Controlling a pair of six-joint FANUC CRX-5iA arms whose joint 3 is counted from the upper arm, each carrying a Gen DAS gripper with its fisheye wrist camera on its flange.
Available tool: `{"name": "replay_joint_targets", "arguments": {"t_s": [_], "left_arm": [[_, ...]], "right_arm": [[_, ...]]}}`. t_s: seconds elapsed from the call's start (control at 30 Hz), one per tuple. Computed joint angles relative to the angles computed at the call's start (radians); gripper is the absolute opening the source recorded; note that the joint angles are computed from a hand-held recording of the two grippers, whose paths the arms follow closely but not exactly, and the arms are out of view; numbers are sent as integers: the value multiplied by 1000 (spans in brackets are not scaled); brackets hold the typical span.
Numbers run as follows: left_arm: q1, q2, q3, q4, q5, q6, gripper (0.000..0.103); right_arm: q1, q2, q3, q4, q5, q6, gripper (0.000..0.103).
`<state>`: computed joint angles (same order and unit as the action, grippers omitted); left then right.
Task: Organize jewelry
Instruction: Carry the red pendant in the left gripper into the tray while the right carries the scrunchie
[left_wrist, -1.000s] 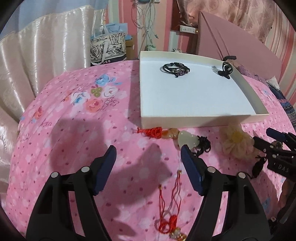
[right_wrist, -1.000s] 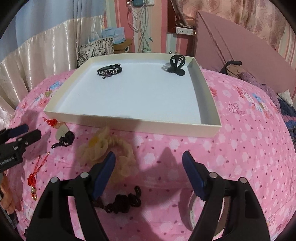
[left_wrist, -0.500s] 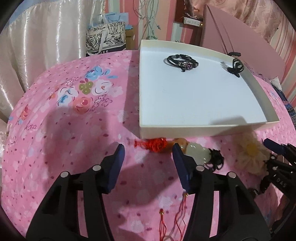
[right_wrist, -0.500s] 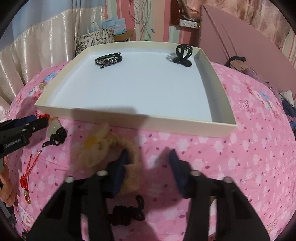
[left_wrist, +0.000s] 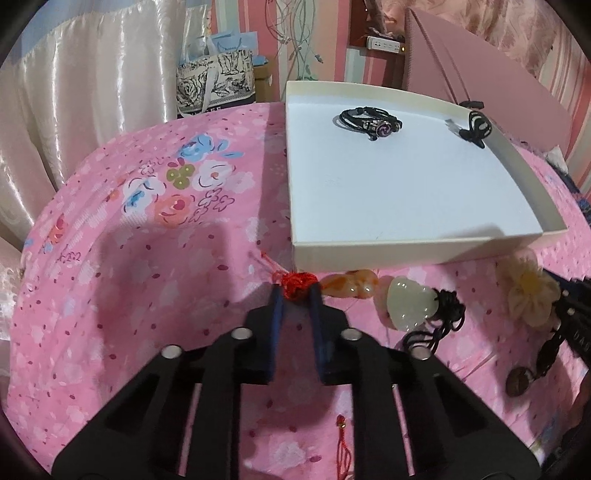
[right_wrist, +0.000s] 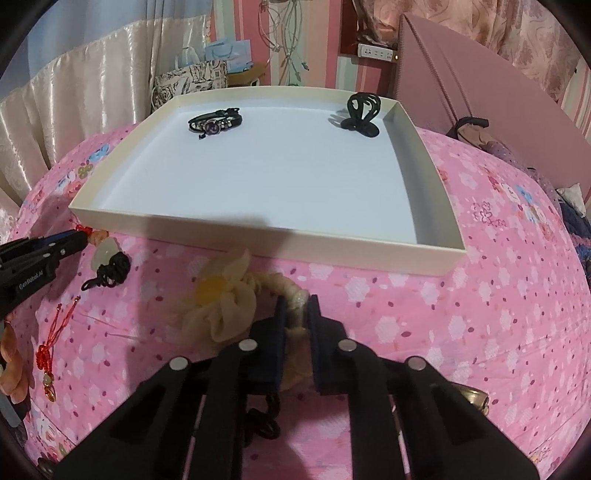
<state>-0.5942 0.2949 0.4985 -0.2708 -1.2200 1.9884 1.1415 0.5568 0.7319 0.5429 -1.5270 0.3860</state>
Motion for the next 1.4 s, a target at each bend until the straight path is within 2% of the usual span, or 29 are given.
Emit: {"name": "replay_joint_targets", "arguments": {"t_s": [0.17,0.33,0.7,1.07,1.23,1.4], "left_arm": [[1,-20,-22,-7,2,7,3],[-7,-38,-32,-29,2,27,2],[-5,-112,-62,-18,55,58,2],[-21,-91,51,0,45,23,2],[-33,-44,147,3,32,2,2],[-48,47,285,-16,-10,-33,2]], "right_arm": [[-1,-25,-38,2,22,-28,10],[4,-45,-65,16,40,-39,10],[8,-81,-105,35,71,-69,9],[4,-66,-29,94,61,-22,8],[-24,-46,26,124,53,-3,8],[-66,19,149,137,15,63,8]]}}
